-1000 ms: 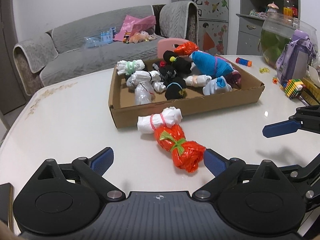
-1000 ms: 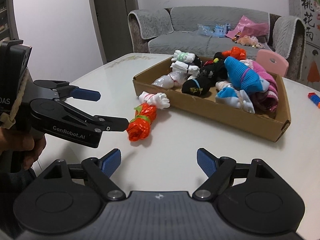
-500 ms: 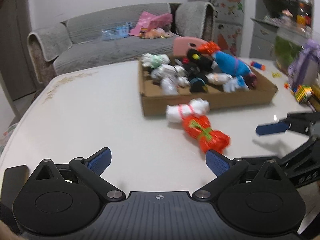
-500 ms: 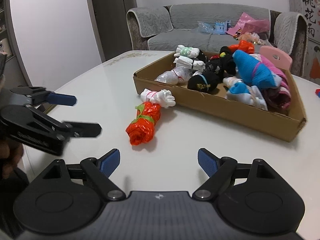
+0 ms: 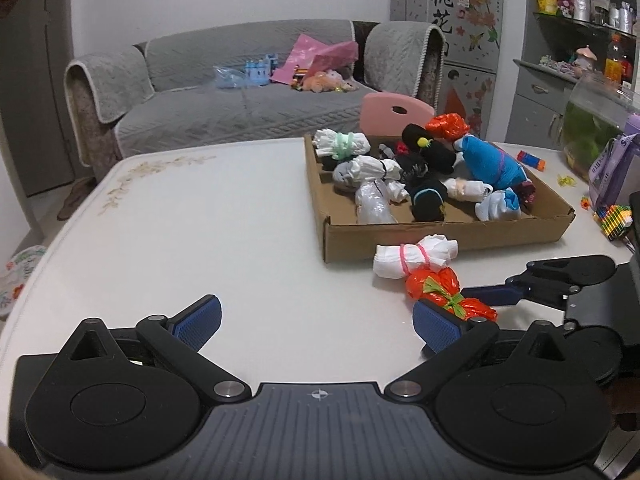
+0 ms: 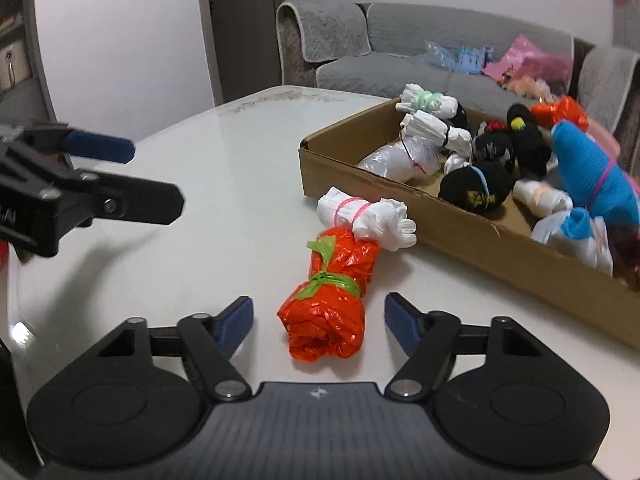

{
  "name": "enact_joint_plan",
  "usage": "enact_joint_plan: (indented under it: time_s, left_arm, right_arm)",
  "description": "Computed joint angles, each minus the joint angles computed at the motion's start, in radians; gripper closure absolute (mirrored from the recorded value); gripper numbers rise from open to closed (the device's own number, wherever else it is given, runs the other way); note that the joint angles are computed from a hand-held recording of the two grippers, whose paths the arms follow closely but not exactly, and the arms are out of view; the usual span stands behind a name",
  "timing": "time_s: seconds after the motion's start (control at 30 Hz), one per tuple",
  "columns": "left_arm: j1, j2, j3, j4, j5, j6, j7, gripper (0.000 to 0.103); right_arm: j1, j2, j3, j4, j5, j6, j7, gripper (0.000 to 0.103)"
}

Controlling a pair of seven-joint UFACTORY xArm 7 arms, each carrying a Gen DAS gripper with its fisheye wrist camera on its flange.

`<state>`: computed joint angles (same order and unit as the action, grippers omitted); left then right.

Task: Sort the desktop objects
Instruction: 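Grasp the orange green-tied bundle with the right tool while the left tool grasps the white pink-banded bundle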

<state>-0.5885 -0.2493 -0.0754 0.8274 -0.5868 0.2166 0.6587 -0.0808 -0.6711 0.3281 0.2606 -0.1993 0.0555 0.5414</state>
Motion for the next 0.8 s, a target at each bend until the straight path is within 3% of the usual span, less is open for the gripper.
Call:
enact_joint_plan:
  time_s: [0.07, 0.1, 0.27, 0.43, 0.53, 0.67, 0.8]
  left_arm:
    - [-0.012, 0.019, 0.003, 0.012, -0.016, 0.001, 0.020, 0.000]
    - [-0.018, 0.028, 0.000, 0.017, -0.025, -0.005, 0.030, 0.000]
    - [-0.061, 0.078, -0.015, 0.054, -0.133, -0.003, 0.140, 0.000]
    - [-0.071, 0.107, -0.074, 0.080, -0.223, 0.036, 0.209, 0.000]
    - [-0.079, 0.123, -0.111, 0.082, -0.246, 0.011, 0.247, 0.000]
    - [-0.104, 0.148, -0.140, 0.091, -0.308, -0.041, 0.325, 0.000]
    - [-0.085, 0.192, -0.178, 0.103, -0.213, -0.089, 0.235, 0.000]
  right_arm:
    - [0.014, -0.031, -0.010, -0.011, -0.003, 0.024, -0.010, 0.064]
    - [0.042, -0.053, -0.040, -0.021, 0.002, 0.043, -0.024, 0.065]
    - [0.102, -0.245, -0.124, -0.120, 0.017, 0.152, -0.079, 0.065]
    - [0.165, -0.552, -0.249, -0.229, 0.044, 0.358, -0.227, 0.064]
    - [0.139, -0.711, -0.272, -0.260, 0.060, 0.491, -0.287, 0.064]
    - [0.076, -0.838, -0.290, -0.291, 0.081, 0.576, -0.329, 0.063]
    - [0.038, -0.914, -0.312, -0.316, 0.100, 0.620, -0.365, 0.063]
